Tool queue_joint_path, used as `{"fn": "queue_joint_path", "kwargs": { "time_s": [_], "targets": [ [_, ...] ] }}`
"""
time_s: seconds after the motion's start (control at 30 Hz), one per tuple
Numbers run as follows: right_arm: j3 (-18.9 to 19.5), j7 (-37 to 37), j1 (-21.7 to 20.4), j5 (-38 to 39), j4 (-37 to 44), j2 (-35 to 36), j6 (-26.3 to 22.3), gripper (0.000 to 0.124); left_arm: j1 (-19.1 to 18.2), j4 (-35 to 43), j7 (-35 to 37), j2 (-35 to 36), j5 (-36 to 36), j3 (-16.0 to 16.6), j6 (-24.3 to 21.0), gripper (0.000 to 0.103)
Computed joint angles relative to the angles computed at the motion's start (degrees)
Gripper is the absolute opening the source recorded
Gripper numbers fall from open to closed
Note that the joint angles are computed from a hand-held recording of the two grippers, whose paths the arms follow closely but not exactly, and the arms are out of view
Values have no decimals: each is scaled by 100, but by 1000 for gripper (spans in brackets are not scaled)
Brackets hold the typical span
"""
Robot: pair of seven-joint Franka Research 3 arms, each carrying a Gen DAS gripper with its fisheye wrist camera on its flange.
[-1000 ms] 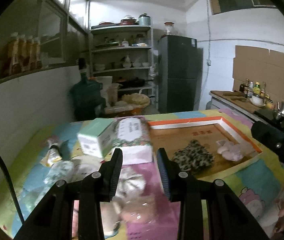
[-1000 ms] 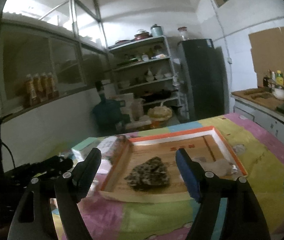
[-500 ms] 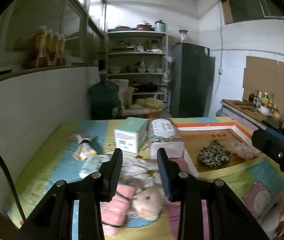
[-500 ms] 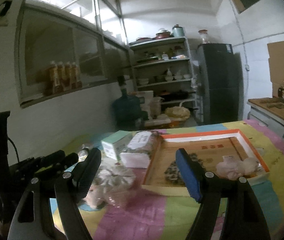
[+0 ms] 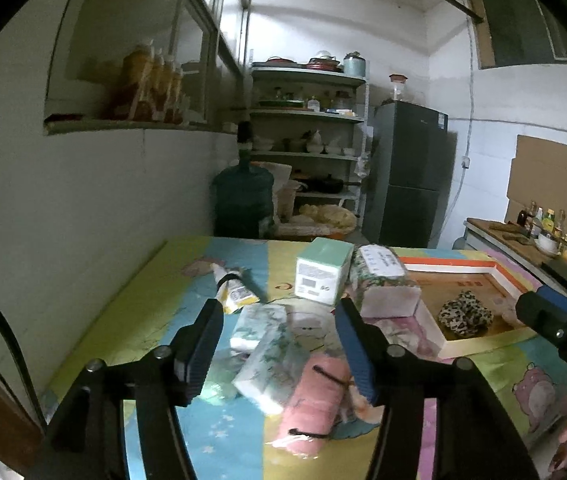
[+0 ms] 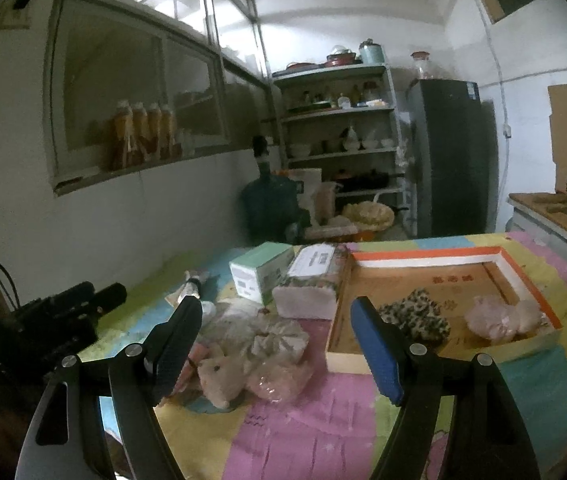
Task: Organize soft objects
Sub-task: 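Move both open tools back over the pile of soft items, then grasp the pink towel roll with the right tool while the left grasps a clear plastic package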
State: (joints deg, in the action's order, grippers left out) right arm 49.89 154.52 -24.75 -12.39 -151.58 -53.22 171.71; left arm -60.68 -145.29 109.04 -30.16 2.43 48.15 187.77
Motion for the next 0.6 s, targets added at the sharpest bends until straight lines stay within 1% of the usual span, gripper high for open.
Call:
{"fn": "queue_joint_path", "kwargs": {
  "time_s": [0.07, 0.17, 0.27, 0.4, 0.53, 0.6],
  "targets": [
    [18, -18, -2, -16, 31, 55, 0, 78, 104, -8, -18, 48, 3, -21, 17, 58],
    [91, -46, -38, -49, 108, 186, 31, 78, 166, 22, -35, 86, -4, 49, -16, 61],
    [164, -58, -93, -63, 177, 318, 89, 78, 137, 31, 23, 41, -21, 181, -18, 64],
    [263, -107, -138, -57, 269, 553, 228, 78, 58, 66, 176, -34, -9, 382, -53, 65],
    [466, -73, -238, 59, 337, 842, 549, 78, -63, 126, 365, -44, -88, 599, -116, 65],
    [611, -93, -318, 136, 403, 995, 668, 78, -65, 118, 444, -44, -151, 626, -128, 65]
  ]
}}
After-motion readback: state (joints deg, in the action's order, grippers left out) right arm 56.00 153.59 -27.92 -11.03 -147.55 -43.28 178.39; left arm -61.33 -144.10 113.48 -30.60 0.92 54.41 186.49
